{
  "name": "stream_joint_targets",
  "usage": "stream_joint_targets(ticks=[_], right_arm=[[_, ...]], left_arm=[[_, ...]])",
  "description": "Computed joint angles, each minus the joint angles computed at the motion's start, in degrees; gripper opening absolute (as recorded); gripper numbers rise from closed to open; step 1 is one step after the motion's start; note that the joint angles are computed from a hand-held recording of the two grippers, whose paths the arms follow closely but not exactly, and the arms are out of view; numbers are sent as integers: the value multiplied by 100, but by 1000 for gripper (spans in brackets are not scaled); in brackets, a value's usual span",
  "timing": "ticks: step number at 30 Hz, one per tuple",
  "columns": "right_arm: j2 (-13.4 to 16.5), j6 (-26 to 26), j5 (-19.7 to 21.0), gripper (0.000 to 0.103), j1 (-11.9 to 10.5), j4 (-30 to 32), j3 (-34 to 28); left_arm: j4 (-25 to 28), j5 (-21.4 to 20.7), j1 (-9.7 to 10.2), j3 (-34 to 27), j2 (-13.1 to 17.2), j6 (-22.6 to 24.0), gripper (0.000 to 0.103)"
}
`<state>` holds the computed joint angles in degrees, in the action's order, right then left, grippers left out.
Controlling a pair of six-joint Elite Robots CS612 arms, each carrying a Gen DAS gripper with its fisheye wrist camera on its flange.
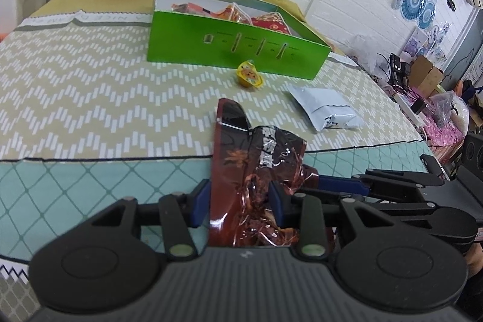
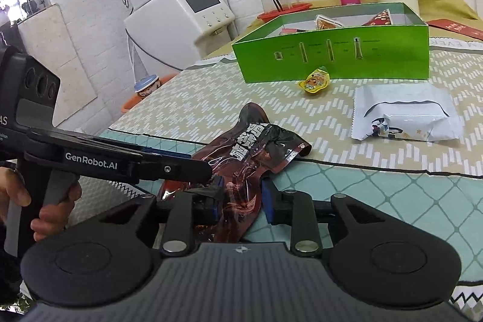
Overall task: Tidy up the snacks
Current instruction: 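Lift the jerky bag with both tools and carry it over the green box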
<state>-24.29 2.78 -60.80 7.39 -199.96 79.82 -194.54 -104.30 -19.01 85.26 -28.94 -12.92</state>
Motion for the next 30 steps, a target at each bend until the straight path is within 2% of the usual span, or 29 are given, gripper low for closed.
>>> stream_joint_targets(ticks=[5, 9, 12, 14, 16, 17, 22, 30], right_arm=[[-27, 110, -171, 48, 31, -6, 30], [-99, -91, -375, 47, 62, -67, 166], [-72, -173, -539, 45, 104, -129, 129], [-80, -153, -634, 41, 121, -177, 146], [-96, -262, -746, 24, 136, -235, 191], [-100, -322, -759, 23, 138, -193, 194], [-72, -377, -832, 23, 158, -142, 118], [-166, -451, -782, 21, 147, -653, 205]], left_arm=[[-36, 43, -10, -11, 14, -41, 34], [-40, 63, -18, -9, 14, -30, 34], [-43, 96, -35, -35, 27, -52, 40], [-65, 139, -49, -2, 15, 4, 40], [-68, 149, -55, 35, -2, 125, 40], [-52, 169, -61, 36, -5, 192, 40], [-129, 358, -100, -7, 29, 83, 40], [-657, 365, -91, 93, -71, -64, 37]])
